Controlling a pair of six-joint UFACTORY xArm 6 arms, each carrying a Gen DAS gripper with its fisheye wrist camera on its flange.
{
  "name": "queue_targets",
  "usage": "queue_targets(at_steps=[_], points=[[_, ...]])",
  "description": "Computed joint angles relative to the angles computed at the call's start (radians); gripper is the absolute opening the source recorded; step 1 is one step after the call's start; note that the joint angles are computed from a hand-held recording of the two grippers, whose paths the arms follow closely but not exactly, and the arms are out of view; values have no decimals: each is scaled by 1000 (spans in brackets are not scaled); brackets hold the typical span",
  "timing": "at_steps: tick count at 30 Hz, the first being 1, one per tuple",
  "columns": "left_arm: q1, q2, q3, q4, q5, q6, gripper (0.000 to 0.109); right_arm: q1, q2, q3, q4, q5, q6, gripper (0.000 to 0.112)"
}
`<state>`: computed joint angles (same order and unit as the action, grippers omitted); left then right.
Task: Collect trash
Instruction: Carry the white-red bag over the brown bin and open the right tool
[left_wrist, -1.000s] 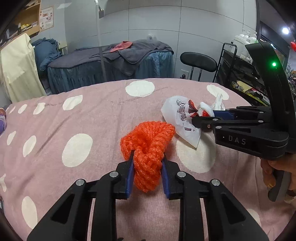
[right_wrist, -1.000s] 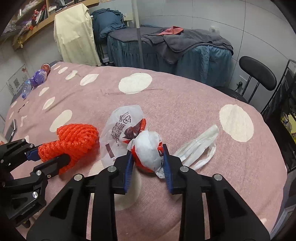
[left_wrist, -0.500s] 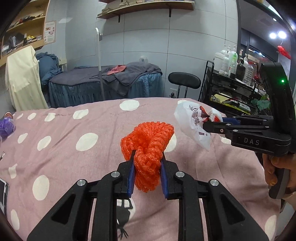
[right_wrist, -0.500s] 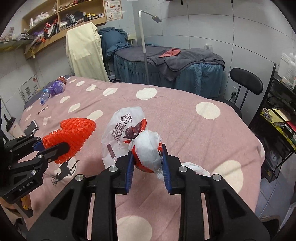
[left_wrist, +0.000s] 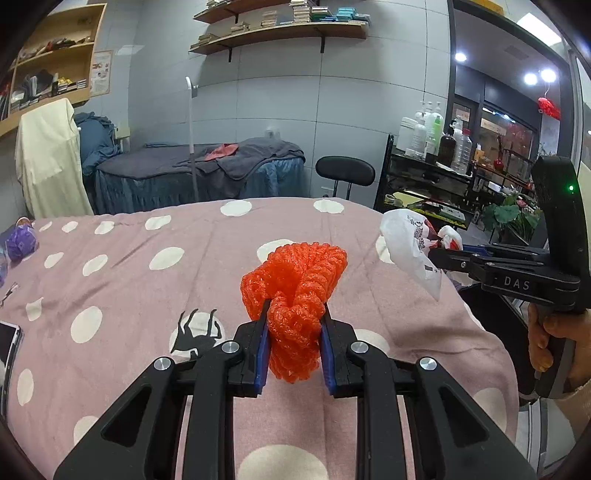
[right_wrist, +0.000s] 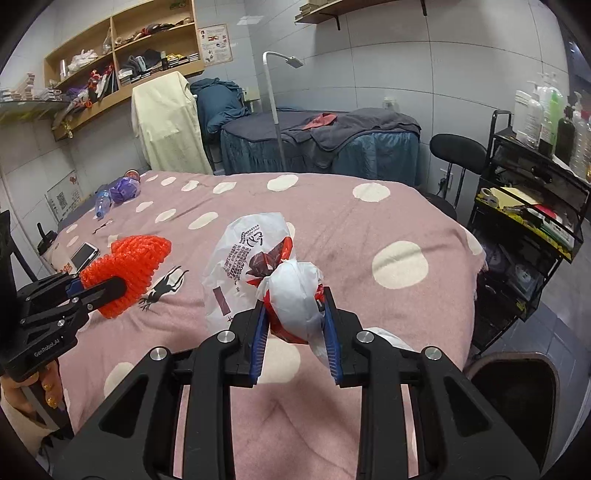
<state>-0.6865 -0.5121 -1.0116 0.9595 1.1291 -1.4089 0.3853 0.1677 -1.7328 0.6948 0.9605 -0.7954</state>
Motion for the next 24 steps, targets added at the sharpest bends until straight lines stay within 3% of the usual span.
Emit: queue_targets(at_steps=[8,24], points=[[-56,41,-20,21,-19,-64,22,-75,-153,201,48,-53,-63,28],[-94,179,-113,44,-136,-107,22,-246,-272,367,94,-85,-35,28]])
